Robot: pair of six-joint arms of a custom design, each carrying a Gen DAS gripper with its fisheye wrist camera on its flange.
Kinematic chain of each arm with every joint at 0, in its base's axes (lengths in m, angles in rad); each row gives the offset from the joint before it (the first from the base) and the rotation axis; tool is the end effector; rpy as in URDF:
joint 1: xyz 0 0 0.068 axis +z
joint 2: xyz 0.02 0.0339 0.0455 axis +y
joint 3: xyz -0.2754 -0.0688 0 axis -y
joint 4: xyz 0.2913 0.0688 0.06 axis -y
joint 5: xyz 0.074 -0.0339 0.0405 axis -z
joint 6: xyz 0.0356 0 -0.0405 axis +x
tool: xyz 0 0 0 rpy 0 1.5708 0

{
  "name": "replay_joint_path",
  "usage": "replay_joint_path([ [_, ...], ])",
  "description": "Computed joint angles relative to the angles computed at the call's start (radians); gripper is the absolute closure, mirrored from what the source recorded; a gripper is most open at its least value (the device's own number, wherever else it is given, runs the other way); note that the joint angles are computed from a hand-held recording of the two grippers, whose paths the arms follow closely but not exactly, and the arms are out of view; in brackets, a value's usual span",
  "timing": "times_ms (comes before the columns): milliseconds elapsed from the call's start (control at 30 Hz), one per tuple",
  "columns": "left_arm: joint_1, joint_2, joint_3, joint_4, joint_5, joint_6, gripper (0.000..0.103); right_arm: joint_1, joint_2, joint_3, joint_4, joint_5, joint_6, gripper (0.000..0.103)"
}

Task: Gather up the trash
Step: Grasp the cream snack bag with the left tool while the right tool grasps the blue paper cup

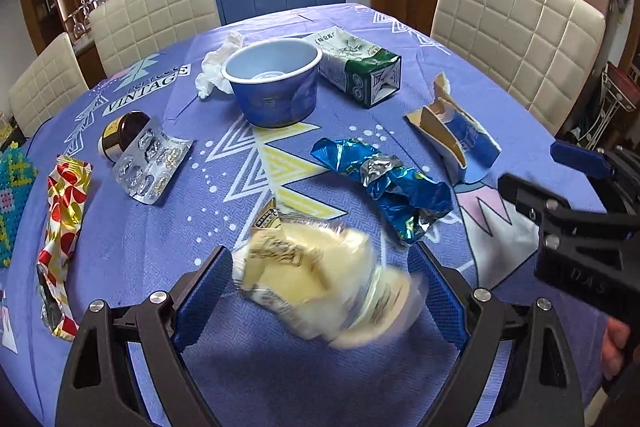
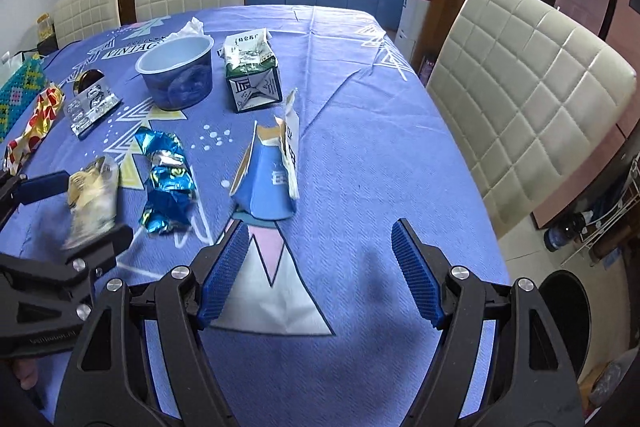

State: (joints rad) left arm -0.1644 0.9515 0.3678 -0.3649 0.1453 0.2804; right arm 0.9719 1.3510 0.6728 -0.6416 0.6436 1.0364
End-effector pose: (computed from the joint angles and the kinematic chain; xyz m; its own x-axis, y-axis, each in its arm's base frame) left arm 0.1964 -0.0378 0.1385 -0.7025 0.3941 -0.5926 0.4575 0.8879 0.0482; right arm 0.1585 0.1944 0.1470 -0.7744 0.0865 -0.6267 0.1762 0.9809 -0.0823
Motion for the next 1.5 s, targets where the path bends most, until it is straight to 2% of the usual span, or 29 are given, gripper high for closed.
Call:
replay_joint_path([
  [100,0.022,0.075,0.005,0.040,0.000,0.021,0.016,-0.043,0.017,0.011,0.044,-0.034,-0.048,0.029],
  [167,0.064,0.112,0.010,0.059,0.049,0.031,0.015,-0.064,0.036,0.021,0.070,-0.052,-0.071,0.029],
  [400,0.136,0.144,0.016,0.101,0.098,0.056,0.019,-0.127,0.134,0.083,0.133,-0.099,-0.149,0.029],
  [500,0.147,0.134,0.014,0.103,0.097,0.061,0.032,-0.141,0.162,0.100,0.154,-0.118,-0.168,0.029],
  [567,0.151,0.125,0.009,0.111,0.094,0.066,0.046,-0.149,0.183,0.115,0.165,-0.126,-0.183,0.029],
  [600,0.159,0.124,0.011,0.106,0.102,0.068,0.049,-0.154,0.200,0.124,0.168,-0.134,-0.188,0.030],
  [633,0.166,0.124,0.014,0.103,0.110,0.070,0.054,-0.159,0.206,0.125,0.174,-0.143,-0.193,0.035],
  [667,0.170,0.126,0.015,0.102,0.114,0.071,0.058,-0.163,0.207,0.119,0.190,-0.156,-0.199,0.048],
  [767,0.197,0.138,0.027,0.091,0.145,0.072,0.064,-0.151,0.204,0.115,0.196,-0.137,-0.190,0.071],
  [867,0.217,0.140,0.034,0.078,0.170,0.063,0.071,-0.139,0.170,0.090,0.192,-0.122,-0.166,0.084],
  [933,0.216,0.120,0.027,0.076,0.171,0.060,0.076,-0.122,0.133,0.068,0.182,-0.111,-0.150,0.088],
  [967,0.216,0.106,0.022,0.070,0.178,0.064,0.084,-0.111,0.120,0.063,0.168,-0.096,-0.143,0.089],
  [1167,0.207,-0.013,-0.006,0.014,0.201,0.056,0.087,-0.023,0.034,0.041,0.052,-0.018,-0.070,0.092],
  [1267,0.212,-0.064,-0.005,-0.023,0.204,0.053,0.086,-0.008,-0.007,0.026,0.021,-0.018,-0.055,0.092],
  [1333,0.225,-0.040,0.019,-0.072,0.231,0.074,0.082,-0.038,-0.059,-0.014,0.061,-0.063,-0.064,0.090],
  [1400,0.253,-0.036,0.020,-0.085,0.254,0.068,0.065,-0.052,-0.070,-0.020,0.071,-0.077,-0.072,0.090],
  [1433,0.273,-0.035,0.019,-0.089,0.272,0.068,0.037,-0.052,-0.071,-0.018,0.075,-0.076,-0.074,0.090],
  [1467,0.295,-0.056,0.007,-0.081,0.289,0.058,0.019,-0.056,-0.064,-0.013,0.082,-0.079,-0.085,0.090],
  [1500,0.321,-0.104,-0.019,-0.061,0.307,0.045,0.018,-0.063,-0.047,-0.001,0.085,-0.084,-0.096,0.089],
])
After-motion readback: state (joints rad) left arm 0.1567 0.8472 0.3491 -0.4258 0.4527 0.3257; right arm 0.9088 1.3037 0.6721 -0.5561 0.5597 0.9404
